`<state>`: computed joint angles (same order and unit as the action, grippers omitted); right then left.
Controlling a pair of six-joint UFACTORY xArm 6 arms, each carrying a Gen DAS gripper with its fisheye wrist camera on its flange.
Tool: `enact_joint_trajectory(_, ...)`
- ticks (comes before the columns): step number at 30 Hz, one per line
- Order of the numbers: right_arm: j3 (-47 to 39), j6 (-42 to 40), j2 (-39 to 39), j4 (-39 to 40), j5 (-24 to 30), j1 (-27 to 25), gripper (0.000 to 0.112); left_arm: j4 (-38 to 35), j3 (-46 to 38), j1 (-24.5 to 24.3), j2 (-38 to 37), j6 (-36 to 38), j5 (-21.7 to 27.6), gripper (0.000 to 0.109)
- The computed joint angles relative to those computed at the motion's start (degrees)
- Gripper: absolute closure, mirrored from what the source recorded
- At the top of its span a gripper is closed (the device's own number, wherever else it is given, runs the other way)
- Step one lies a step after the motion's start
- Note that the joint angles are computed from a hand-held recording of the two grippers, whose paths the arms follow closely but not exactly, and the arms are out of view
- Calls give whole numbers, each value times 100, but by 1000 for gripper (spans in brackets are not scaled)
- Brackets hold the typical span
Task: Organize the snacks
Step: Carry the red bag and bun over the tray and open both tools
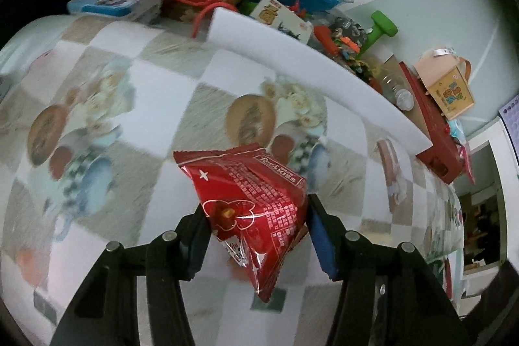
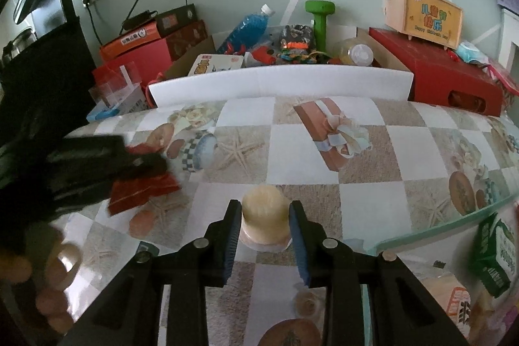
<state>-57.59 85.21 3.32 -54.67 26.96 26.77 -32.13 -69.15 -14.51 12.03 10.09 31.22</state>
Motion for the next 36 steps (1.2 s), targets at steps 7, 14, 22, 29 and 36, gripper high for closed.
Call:
enact_joint_trajectory(7, -79, -11, 114, 120, 41, -46, 72, -383, 500, 123, -352, 389, -164, 51)
enact_joint_trajectory(14, -145, 74, 166, 22, 24, -71, 77, -380, 563, 121, -406, 458, -208, 51)
enact_joint_trajectory(22, -162, 36, -12, -222, 216, 125, 77, -403, 584, 132, -512, 398, -133, 52)
enact_joint_trajectory(29, 90, -38, -595, -1, 522, 326, 77, -336, 824, 63, -1129, 362, 81, 52)
enact_joint_trajectory(36, 608, -70, -1686, 303, 1247, 699, 77, -344, 1278, -129, -2076, 436, 246, 52)
